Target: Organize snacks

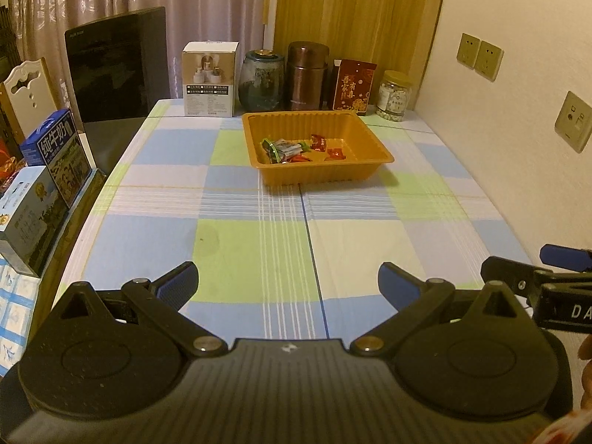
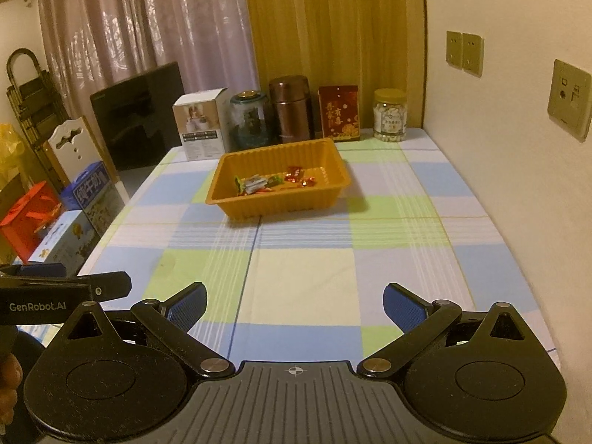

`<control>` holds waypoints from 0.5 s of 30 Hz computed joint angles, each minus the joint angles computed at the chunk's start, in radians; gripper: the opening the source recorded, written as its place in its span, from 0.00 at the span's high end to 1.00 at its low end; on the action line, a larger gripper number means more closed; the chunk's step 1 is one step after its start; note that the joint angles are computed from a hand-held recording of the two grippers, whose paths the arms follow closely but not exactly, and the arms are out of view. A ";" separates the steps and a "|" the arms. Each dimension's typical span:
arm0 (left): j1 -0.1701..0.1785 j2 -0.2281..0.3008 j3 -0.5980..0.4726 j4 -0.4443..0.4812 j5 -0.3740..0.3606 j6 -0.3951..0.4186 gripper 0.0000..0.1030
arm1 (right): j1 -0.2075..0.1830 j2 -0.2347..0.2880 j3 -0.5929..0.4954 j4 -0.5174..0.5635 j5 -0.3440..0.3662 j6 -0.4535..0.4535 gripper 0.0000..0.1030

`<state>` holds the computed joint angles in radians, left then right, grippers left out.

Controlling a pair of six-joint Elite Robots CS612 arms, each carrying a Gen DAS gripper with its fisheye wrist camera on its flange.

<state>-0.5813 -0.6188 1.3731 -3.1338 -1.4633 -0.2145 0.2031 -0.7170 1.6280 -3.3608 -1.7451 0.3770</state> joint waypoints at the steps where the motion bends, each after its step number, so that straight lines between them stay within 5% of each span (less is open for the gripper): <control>1: 0.000 0.000 0.000 0.000 0.001 -0.001 0.00 | 0.000 0.000 0.000 0.001 -0.001 0.001 0.02; 15: 0.001 0.001 0.001 -0.004 -0.001 -0.003 0.00 | 0.000 0.000 -0.003 0.011 0.000 0.002 0.02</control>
<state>-0.5800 -0.6182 1.3743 -3.1380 -1.4646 -0.2179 0.2031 -0.7173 1.6248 -3.3496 -1.7451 0.3790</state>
